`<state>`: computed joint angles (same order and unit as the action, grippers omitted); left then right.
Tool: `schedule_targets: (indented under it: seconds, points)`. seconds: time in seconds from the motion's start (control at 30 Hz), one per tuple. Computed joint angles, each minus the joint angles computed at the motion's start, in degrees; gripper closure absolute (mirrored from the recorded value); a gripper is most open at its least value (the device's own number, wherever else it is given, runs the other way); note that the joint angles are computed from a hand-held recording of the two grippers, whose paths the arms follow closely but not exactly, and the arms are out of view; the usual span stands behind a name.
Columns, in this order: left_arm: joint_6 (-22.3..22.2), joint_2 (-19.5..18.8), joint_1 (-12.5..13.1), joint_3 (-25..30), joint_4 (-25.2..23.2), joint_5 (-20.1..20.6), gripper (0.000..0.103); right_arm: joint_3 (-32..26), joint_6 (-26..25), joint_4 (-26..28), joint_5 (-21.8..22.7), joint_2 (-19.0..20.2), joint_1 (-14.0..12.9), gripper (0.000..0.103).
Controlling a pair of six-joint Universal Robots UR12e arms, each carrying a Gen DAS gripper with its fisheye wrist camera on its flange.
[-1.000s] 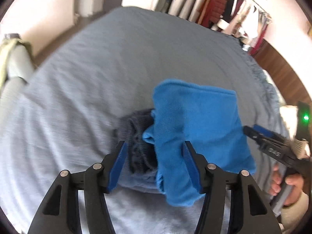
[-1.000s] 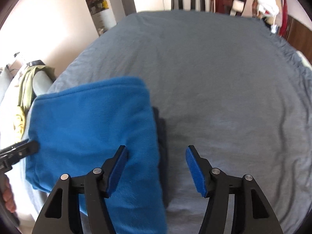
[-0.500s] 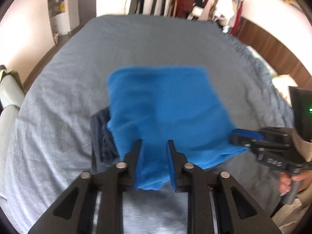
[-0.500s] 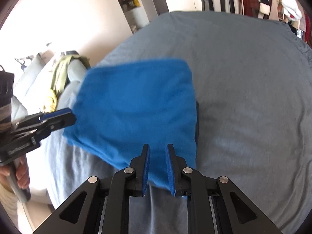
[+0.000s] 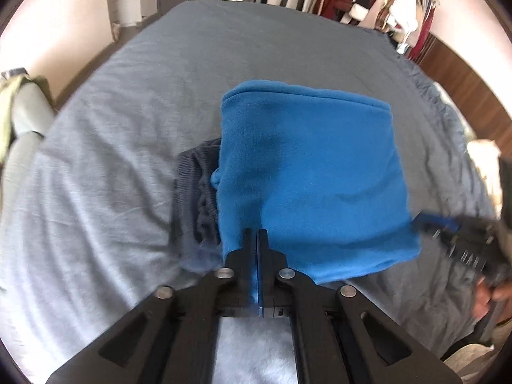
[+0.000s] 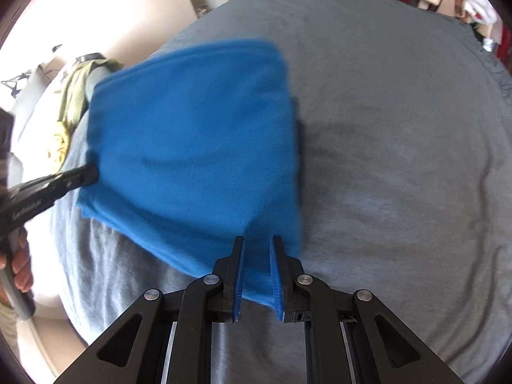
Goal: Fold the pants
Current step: 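Press the blue bundle flat on the navy stack with both tools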
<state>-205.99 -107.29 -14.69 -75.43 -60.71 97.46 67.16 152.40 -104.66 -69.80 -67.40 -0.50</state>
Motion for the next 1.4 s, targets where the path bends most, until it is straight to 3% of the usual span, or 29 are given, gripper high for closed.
schedule_targets:
  seconds: [0.03, 0.07, 0.13, 0.23, 0.37, 0.43, 0.53, 0.7, 0.83, 1.0, 1.2, 1.4]
  points:
    - [0.1, -0.3, -0.9, 1.4, -2.6, 3.9, 0.067, -0.1, 0.8, -1.3, -1.3, -0.1, -0.1, 0.088]
    - [0.2, -0.6, -1.6, 2.3, -3.9, 6.9, 0.059, -0.2, 1.1, -2.3, -1.8, -0.2, -0.2, 0.088]
    - [1.5, -1.2, -2.9, 3.9, -4.3, 12.1, 0.056, -0.9, 2.1, -5.9, -2.3, 0.2, -0.5, 0.088]
    - [0.5, -1.7, -2.7, 5.5, 0.4, 11.0, 0.056, -2.8, 2.4, -8.9, 1.1, 1.7, -1.0, 0.088]
    - [3.4, -4.4, -2.4, 8.5, 7.7, 10.9, 0.064, -7.1, 3.5, -8.6, 11.1, 4.8, -1.9, 0.088]
    - [3.8, -5.3, -1.5, 9.5, 8.9, 7.7, 0.079, -9.5, 2.9, -7.2, 16.1, 6.6, -2.1, 0.088]
    - [3.6, -6.7, -0.4, 10.8, 7.9, 3.8, 0.093, -11.2, 1.8, -6.4, 19.2, 8.3, -1.9, 0.088]
    - [3.7, -8.3, 0.0, 12.0, 4.8, 4.1, 0.097, -12.7, 0.1, -3.8, 22.6, 9.9, -1.7, 0.089]
    - [2.0, -9.3, 0.3, 12.9, 0.6, 5.7, 0.1, -14.8, -0.9, -1.5, 22.1, 11.7, -1.2, 0.091]
    - [-0.2, -8.3, 1.2, 10.1, 2.8, 3.9, 0.099, -18.2, 1.1, 2.6, 19.3, 14.4, -0.5, 0.096]
    - [-1.3, -7.6, 2.1, 8.0, 4.6, 1.9, 0.099, -18.5, 1.9, 1.3, 16.8, 15.4, 0.3, 0.103]
    - [-3.8, -6.6, 2.4, 6.7, 6.2, 0.5, 0.099, -17.7, 0.9, -0.5, 14.0, 14.9, 0.8, 0.103]
